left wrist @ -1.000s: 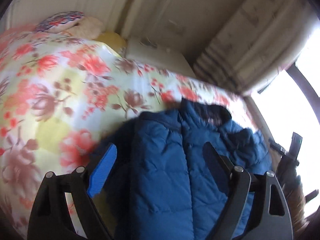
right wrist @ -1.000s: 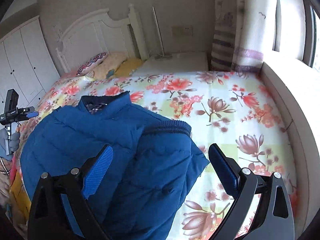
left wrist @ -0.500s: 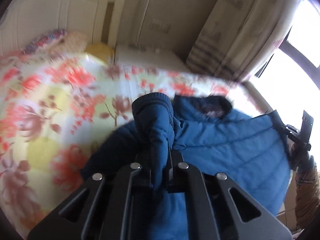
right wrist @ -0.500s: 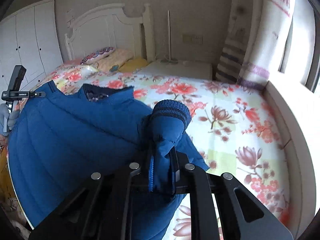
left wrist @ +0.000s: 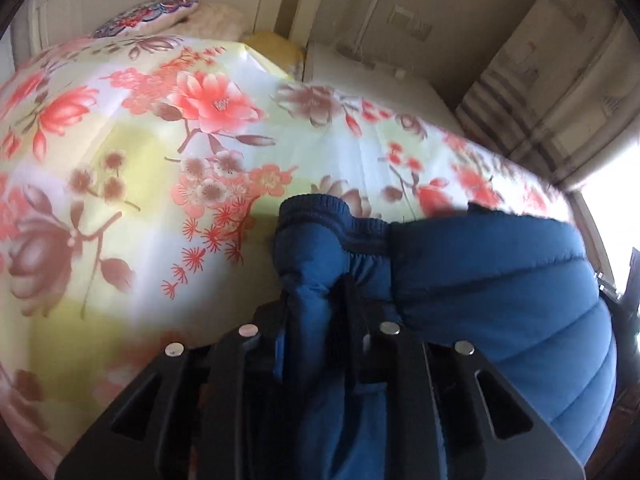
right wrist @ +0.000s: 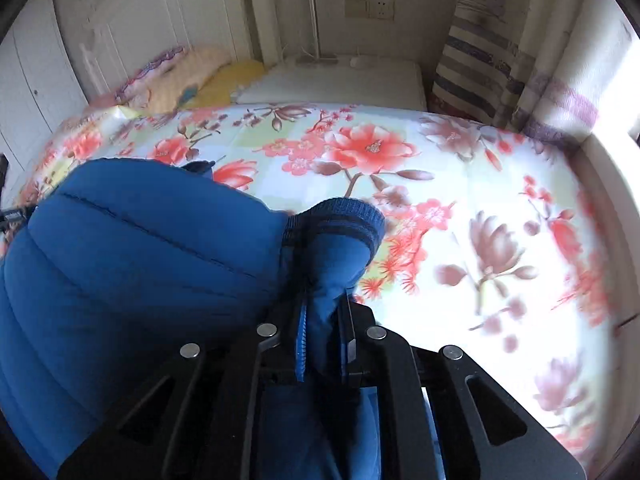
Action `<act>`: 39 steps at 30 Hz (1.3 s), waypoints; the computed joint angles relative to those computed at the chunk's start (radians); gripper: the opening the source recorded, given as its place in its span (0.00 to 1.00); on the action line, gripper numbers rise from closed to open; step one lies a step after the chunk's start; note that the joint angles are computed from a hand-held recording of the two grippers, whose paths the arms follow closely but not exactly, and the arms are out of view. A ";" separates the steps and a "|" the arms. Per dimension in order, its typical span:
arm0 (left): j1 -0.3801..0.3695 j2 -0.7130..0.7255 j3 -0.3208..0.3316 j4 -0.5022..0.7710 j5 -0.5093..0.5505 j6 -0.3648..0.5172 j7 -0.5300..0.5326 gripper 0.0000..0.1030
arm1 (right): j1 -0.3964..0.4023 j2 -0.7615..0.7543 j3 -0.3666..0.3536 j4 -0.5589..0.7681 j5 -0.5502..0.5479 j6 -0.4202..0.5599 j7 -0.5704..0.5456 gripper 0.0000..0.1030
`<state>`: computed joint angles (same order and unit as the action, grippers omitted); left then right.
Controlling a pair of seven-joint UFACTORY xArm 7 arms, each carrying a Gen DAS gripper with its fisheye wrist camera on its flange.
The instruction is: Fold large clothes
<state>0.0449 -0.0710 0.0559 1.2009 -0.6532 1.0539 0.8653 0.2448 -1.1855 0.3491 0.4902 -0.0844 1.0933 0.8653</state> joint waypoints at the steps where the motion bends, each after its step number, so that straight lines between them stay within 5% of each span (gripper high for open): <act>1: 0.004 0.005 0.006 0.006 -0.015 0.004 -0.003 0.22 | 0.003 -0.019 -0.004 -0.011 0.004 -0.002 0.008 0.10; 6: -0.009 -0.040 -0.015 -0.054 0.014 -0.117 0.011 0.25 | -0.010 -0.002 0.011 -0.007 -0.009 -0.005 0.010 0.11; 12: -0.021 -0.103 0.016 -0.092 0.029 -0.213 -0.028 0.69 | -0.019 -0.034 -0.014 0.024 0.008 0.091 0.045 0.20; 16: -0.071 -0.271 0.052 -0.195 -0.086 -0.419 0.055 0.98 | -0.077 -0.003 0.052 0.197 -0.049 0.216 0.046 0.20; 18: -0.110 -0.333 0.056 -0.211 -0.082 -0.420 0.058 0.98 | -0.091 0.062 0.083 0.274 -0.052 0.169 0.039 0.20; 23: -0.178 -0.448 -0.073 -0.304 0.086 -0.472 -0.023 0.98 | -0.138 0.332 0.213 0.421 -0.093 0.051 0.056 0.20; 26: -0.194 -0.427 -0.159 -0.364 0.225 -0.487 -0.099 0.98 | -0.092 0.471 0.210 0.397 -0.065 -0.015 0.090 0.27; 28: -0.139 -0.375 -0.244 -0.394 0.352 -0.492 -0.180 0.98 | -0.058 0.523 0.187 0.357 -0.053 -0.049 0.103 0.30; 31: -0.195 -0.330 -0.149 -0.328 0.319 -0.371 -0.190 0.98 | 0.033 0.477 0.098 0.307 -0.023 -0.104 0.087 0.48; 33: -0.225 -0.336 -0.051 -0.278 0.266 -0.256 -0.156 0.96 | 0.100 0.397 0.049 0.278 0.008 -0.094 0.064 0.87; 36: -0.226 -0.400 0.112 -0.248 0.159 -0.105 -0.033 0.97 | 0.168 0.178 0.065 0.245 0.017 0.010 0.058 0.90; 39: -0.158 -0.428 0.260 -0.215 0.114 0.069 0.096 0.97 | 0.201 -0.060 0.155 0.261 0.039 0.236 0.101 0.90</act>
